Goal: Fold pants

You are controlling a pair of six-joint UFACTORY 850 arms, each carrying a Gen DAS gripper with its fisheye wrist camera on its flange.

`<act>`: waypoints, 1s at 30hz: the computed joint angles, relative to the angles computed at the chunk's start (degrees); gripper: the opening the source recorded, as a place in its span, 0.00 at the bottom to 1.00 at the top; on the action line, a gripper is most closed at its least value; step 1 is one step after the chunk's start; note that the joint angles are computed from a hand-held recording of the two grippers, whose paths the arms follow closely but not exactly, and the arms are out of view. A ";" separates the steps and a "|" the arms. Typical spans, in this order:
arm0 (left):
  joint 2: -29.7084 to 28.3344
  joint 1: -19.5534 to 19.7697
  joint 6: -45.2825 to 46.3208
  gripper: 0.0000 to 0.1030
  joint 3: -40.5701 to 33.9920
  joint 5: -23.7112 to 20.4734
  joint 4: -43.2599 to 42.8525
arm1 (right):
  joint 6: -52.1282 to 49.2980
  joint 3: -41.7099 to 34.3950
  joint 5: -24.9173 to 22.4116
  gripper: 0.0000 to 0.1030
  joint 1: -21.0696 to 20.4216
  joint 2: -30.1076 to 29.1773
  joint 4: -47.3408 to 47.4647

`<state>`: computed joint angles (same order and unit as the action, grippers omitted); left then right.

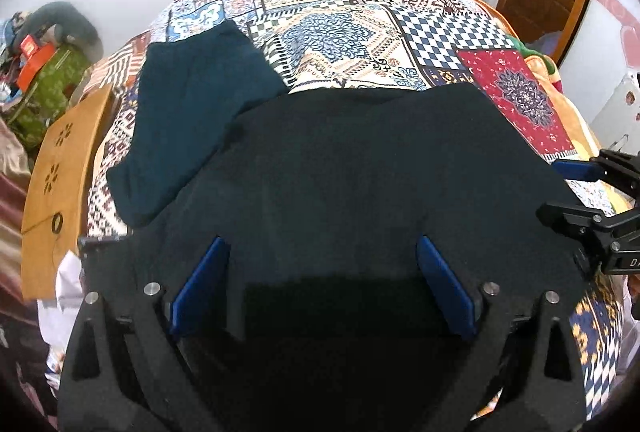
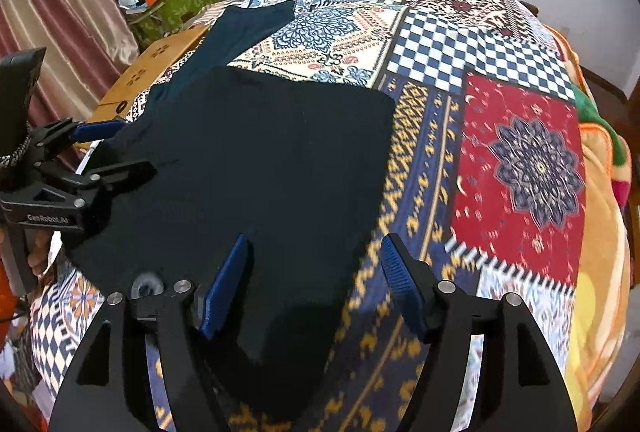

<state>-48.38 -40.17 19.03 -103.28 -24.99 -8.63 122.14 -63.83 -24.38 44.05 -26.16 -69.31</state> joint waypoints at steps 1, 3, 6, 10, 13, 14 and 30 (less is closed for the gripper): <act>0.56 0.13 0.49 0.94 0.86 0.37 -0.67 | 0.05 0.13 -0.51 0.64 0.34 0.16 0.48; 1.92 0.42 3.05 0.94 2.99 1.38 -2.97 | -0.97 0.11 -1.48 0.64 0.93 0.44 2.30; 4.21 1.43 7.01 0.94 6.19 1.96 -7.25 | -5.65 -0.76 -3.66 0.64 1.68 0.66 6.70; 7.13 3.06 5.00 0.94 9.45 2.90 -7.29 | -8.28 -2.07 -6.24 0.64 2.67 1.11 8.45; 9.90 4.58 0.50 0.94 12.46 5.51 -4.97 | -8.01 -3.46 -8.05 0.64 3.52 1.51 6.87; 10.72 5.06 -1.19 0.94 13.35 6.37 -3.94 | -7.74 -4.16 -8.75 0.64 3.89 1.49 5.90; 13.97 16.09 -1.88 0.94 19.78 3.06 -17.09 | -19.81 -21.76 -5.45 0.72 3.48 -10.23 6.71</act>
<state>-34.41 -24.08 17.15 -83.50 -21.93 -25.72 102.33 -85.59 -29.83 47.52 -36.39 -62.60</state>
